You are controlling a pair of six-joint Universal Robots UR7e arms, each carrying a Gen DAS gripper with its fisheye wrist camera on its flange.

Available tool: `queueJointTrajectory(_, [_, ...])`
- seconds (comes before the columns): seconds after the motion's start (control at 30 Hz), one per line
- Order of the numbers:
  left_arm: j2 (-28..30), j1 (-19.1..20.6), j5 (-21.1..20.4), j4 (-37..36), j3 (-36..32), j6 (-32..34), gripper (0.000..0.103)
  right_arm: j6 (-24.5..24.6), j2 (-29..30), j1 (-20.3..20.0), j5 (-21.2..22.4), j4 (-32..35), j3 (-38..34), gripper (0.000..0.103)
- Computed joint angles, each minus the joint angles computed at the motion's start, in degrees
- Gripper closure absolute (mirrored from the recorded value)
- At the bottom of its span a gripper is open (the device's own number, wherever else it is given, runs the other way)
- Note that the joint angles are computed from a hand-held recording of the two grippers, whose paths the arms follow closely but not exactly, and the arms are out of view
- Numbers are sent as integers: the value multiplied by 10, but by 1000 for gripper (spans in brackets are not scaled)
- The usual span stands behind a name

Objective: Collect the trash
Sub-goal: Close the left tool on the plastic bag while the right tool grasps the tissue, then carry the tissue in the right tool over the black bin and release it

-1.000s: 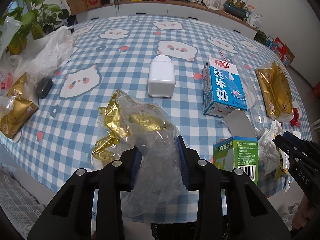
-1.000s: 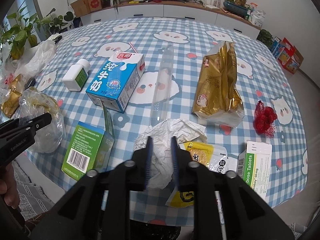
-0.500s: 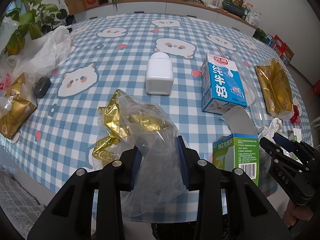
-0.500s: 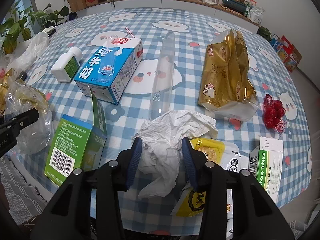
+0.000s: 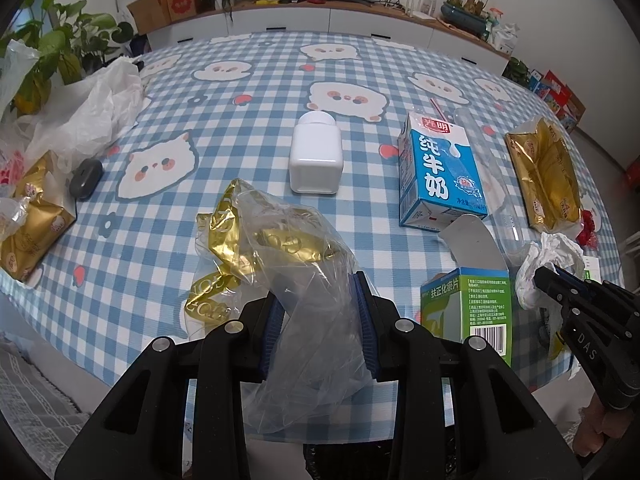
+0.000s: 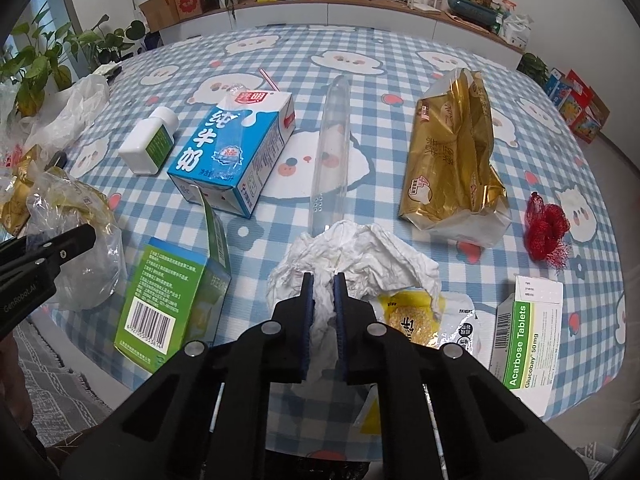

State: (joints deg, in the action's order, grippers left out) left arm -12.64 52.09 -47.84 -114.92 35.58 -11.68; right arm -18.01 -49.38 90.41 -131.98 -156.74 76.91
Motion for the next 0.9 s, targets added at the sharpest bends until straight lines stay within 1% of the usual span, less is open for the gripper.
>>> queueJointTrajectory(0.13, [-10,-5,4,-14,17,7,70,-3,-9,7,3,-10,6,94])
queueJointTrajectory(0.23, [-30,-13,6,-43,55,13,70,-7,-20,13,7,-23,15,94])
queueJointTrajectory(0.4, [-70,-29,11,-101,125,29,70,-21,-49,29,10,-64,51,94])
queueJointTrajectory(0.63, [-121,-47,0,-155,210,19,70,-44,-86,53,7,-117,106,94])
queueJointTrajectory(0.8, [-149,-57,0,-176,265,13,70,-57,-102,65,3,-142,138,94])
queueJointTrajectory(0.9, [-165,-61,0,-185,292,7,70,-55,-110,70,1,-147,152,94])
